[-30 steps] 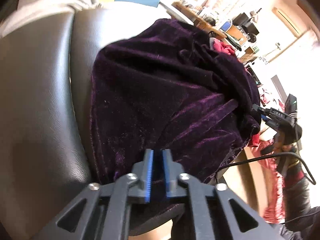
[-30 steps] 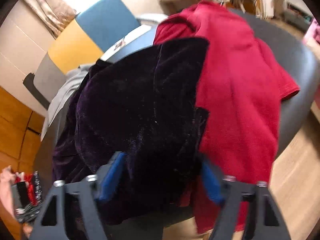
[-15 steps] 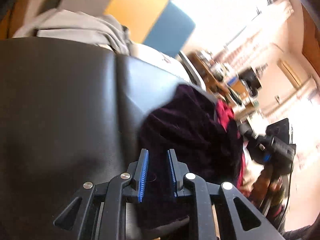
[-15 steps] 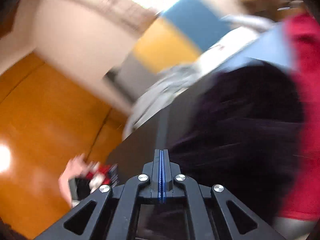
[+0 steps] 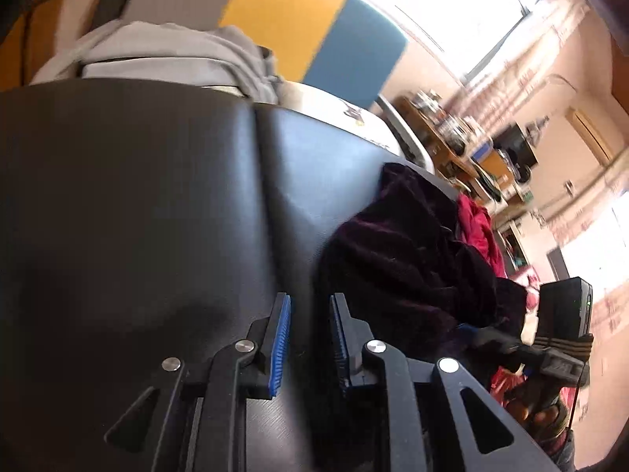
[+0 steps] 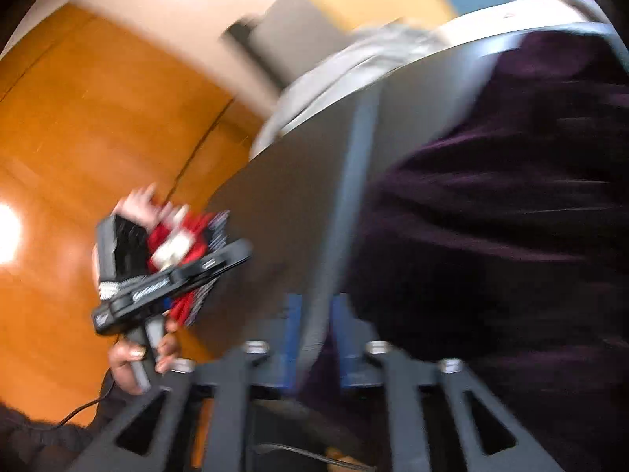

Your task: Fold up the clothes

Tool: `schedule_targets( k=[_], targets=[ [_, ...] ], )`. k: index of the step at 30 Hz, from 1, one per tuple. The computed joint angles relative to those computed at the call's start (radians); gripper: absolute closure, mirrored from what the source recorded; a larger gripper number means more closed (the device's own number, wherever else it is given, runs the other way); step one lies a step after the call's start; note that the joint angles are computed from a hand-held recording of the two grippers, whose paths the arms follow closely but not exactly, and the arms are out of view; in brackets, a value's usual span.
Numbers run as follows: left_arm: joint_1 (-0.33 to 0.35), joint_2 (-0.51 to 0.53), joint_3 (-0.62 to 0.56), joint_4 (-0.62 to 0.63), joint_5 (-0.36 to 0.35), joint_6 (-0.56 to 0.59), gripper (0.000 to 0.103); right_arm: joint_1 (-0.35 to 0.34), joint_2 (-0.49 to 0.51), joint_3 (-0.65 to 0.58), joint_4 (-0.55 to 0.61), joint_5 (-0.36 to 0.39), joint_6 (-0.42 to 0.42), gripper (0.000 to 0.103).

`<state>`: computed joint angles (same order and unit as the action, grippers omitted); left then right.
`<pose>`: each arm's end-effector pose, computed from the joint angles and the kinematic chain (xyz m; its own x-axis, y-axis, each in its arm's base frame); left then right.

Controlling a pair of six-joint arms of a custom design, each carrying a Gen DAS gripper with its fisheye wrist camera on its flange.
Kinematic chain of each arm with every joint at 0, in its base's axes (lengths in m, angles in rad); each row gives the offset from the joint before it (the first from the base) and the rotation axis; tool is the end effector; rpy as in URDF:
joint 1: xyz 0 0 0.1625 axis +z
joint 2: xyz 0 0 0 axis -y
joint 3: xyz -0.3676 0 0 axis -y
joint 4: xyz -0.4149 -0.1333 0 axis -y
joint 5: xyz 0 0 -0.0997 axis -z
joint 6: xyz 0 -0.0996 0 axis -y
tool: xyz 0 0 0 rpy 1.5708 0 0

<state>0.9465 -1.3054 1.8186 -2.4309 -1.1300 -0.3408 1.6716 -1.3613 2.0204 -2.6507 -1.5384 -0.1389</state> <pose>-0.1977 -0.5752 0.2627 -0.9553 0.1323 -0.2645 0.2445 0.8565 -0.4545 0.1898 -0.5197 0.2178 -0.9708 -0.2384 0.0273 -0.2285 0.8836 -0.4087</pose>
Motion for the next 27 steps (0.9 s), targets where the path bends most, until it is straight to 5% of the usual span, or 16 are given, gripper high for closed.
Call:
schedule_targets(
  k=[1,5,9,16,20,23,27],
  targets=[
    [0.0,0.045,-0.039,0.003,-0.015,0.026,0.08,-0.015,-0.048,0.014,-0.014,-0.033,0.017,0.041],
    [-0.015,0.203,-0.176,0.023,-0.043,0.118,0.079,-0.068,-0.193,0.062,-0.123,-0.131,0.045,0.038],
    [-0.036,0.361,-0.33,0.065,-0.045,0.206,0.079,-0.092,-0.225,0.051,-0.238,-0.226,0.052,0.013],
    [-0.026,0.595,-0.571,0.144,-0.062,0.281,0.079,-0.13,-0.137,-0.012,-0.184,-0.304,0.113,0.01],
    [-0.002,0.608,-0.544,0.151,0.003,0.219,0.084,-0.102,-0.06,-0.055,-0.189,-0.376,0.002,0.014],
    [0.008,0.536,-0.441,0.068,0.01,0.213,0.088,-0.137,-0.049,-0.072,-0.115,-0.246,-0.016,0.015],
    [0.003,0.442,-0.325,0.019,0.116,0.189,0.088,-0.153,-0.019,-0.08,-0.078,-0.096,-0.078,0.0]
  ],
)
